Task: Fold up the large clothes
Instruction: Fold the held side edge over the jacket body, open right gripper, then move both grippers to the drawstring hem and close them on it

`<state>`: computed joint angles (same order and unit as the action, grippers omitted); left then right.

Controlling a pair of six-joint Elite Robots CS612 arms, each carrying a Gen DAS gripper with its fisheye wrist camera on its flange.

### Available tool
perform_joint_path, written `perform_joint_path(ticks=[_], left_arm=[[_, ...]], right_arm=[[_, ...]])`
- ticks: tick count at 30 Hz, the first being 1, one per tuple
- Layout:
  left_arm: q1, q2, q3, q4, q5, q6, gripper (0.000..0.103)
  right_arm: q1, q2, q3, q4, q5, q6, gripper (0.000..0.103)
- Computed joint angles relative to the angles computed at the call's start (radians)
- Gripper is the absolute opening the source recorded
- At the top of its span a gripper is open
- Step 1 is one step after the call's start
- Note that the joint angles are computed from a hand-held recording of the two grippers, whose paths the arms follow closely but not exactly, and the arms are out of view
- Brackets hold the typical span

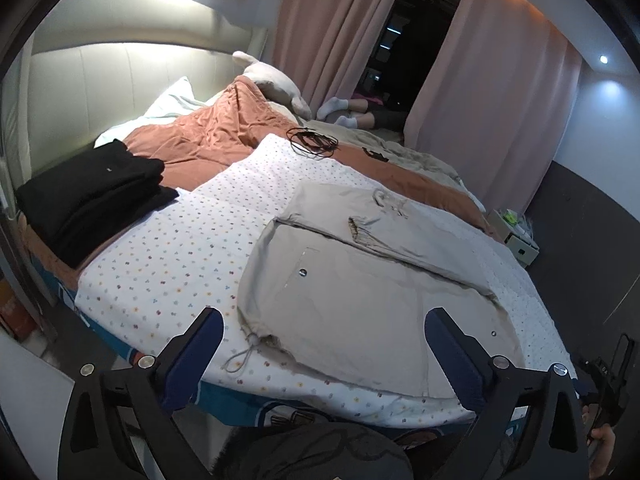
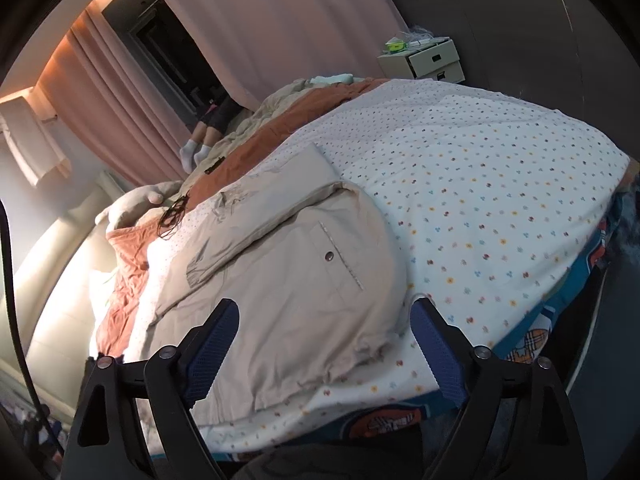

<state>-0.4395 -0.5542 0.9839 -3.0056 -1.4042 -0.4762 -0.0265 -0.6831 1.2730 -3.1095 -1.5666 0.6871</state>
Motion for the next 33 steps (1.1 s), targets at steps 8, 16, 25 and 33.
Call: perform_joint_path(ticks=[8,16,25,33], left_arm=[[0.018,-0.047,0.108,-0.053,-0.026,-0.083,0.102],[0.044,-0.015,0.088,-0.035,-0.08,-0.136,0.102],[0.077,0.091,-0.053,0.059,-0.191,-0.171,0.087],[0.101,0.218,-0.257,0.195,-0.267,-0.198,0.076]], right_arm=[[-0.013,-0.037,0.102,-0.077,0.057,-0.004,0.088],[-0.038,-0.022,0.139,-0.159,0.161,0.054,0.088],[-0.051,0.07,0.032,-0.113,0.265,0.081,0.082],[-0.06,0.165,-0.101,-0.025,0.341,0.108,0.079]])
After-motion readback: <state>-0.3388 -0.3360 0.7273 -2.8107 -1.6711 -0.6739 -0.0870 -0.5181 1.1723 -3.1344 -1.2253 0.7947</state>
